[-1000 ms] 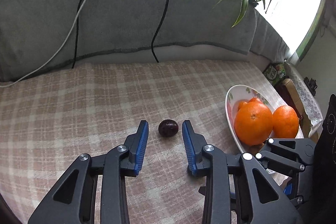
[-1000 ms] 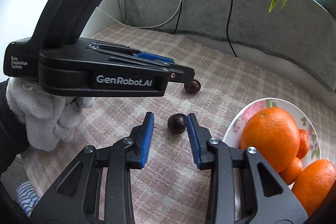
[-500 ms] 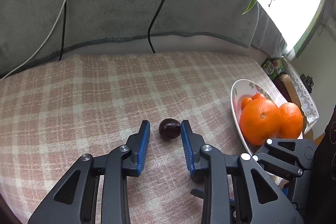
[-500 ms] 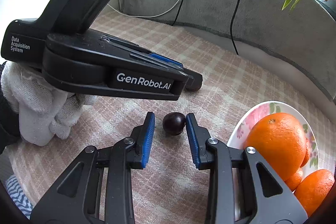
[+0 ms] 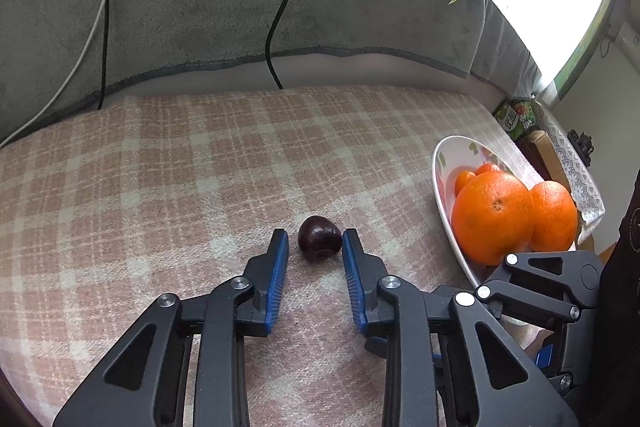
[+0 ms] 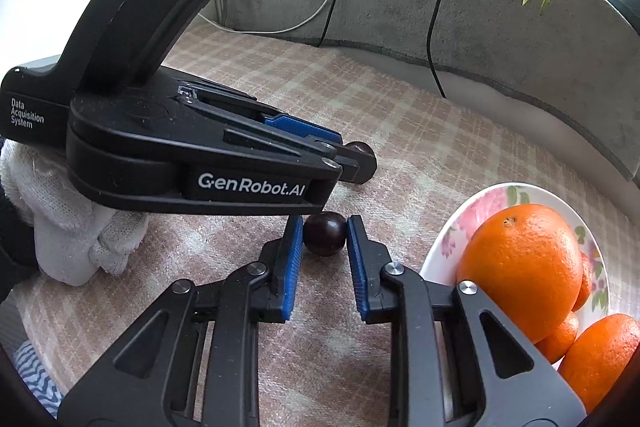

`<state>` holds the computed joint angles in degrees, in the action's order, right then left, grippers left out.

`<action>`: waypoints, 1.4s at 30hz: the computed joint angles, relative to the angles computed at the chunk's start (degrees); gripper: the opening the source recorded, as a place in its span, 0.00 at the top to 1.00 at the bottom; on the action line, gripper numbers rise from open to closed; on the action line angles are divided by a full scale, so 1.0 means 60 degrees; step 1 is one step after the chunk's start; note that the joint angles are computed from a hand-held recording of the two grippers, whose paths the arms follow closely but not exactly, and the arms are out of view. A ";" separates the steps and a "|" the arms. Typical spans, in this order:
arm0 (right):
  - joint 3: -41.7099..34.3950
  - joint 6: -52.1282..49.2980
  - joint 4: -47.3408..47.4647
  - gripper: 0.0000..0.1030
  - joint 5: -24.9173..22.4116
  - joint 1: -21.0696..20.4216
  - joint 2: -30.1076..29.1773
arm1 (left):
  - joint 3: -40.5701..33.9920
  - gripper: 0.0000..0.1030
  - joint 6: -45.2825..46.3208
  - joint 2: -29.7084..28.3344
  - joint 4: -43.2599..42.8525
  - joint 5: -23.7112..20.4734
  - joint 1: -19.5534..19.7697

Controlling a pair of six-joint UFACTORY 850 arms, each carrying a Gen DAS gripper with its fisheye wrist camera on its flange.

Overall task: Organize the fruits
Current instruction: 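Grasp a dark plum with the left tool while the right tool grasps the other plum, then carry the plum in the left tool while the right tool carries its plum over the bowl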

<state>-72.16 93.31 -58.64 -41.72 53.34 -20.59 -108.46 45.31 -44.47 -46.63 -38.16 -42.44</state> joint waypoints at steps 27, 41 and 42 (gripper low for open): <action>0.0697 0.1475 -0.1057 0.78 0.0027 0.0441 0.0794 | 0.1538 0.80 0.0866 0.1224 -0.1135 0.1196 0.0100; 0.1561 0.2677 -0.2022 0.78 -0.0589 0.1003 0.1874 | 0.2988 0.80 0.2128 0.2471 -0.2234 0.2211 -0.0225; 0.1644 0.2765 -0.2071 0.78 -0.0646 0.1036 0.1968 | 0.3020 0.80 0.2158 0.2502 -0.2282 0.2269 -0.0282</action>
<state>-62.29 109.90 -71.06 -45.59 59.56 -8.79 -90.34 58.26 -29.46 -60.32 -24.54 -44.13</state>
